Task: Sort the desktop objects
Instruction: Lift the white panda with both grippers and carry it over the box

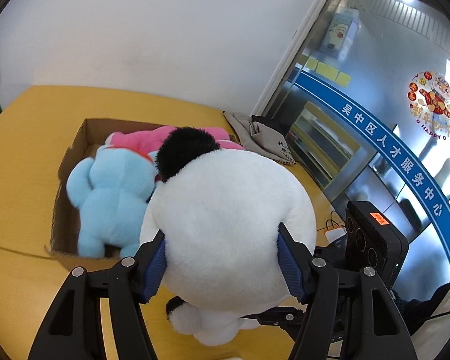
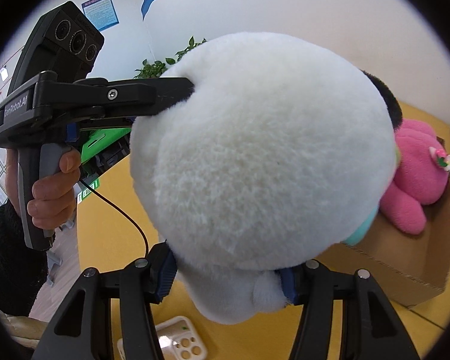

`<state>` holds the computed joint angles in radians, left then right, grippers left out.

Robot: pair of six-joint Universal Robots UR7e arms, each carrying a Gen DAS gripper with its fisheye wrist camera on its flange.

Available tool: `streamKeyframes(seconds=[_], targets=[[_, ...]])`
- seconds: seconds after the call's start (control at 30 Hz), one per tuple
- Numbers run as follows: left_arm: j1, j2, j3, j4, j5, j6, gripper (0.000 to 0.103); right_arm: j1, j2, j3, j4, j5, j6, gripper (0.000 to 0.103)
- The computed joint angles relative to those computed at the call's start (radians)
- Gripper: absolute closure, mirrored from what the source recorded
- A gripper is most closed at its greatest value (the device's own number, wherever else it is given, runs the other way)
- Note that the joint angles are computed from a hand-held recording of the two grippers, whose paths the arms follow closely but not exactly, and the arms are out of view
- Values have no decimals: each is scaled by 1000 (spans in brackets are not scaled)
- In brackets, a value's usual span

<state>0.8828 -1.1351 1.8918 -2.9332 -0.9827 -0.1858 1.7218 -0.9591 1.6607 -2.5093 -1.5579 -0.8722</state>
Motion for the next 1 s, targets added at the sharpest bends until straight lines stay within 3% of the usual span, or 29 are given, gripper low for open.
streamKeyframes(seconds=[0.3, 0.67, 1.0], targets=[[27, 128, -183, 51, -12, 53, 33, -29, 53, -190, 124, -13, -41, 48], [95, 316, -427, 109, -187, 166, 32, -89, 95, -351, 151, -61, -43, 48], [180, 491, -678, 281, -283, 154, 31, -148, 227, -637, 346, -122, -1, 47]])
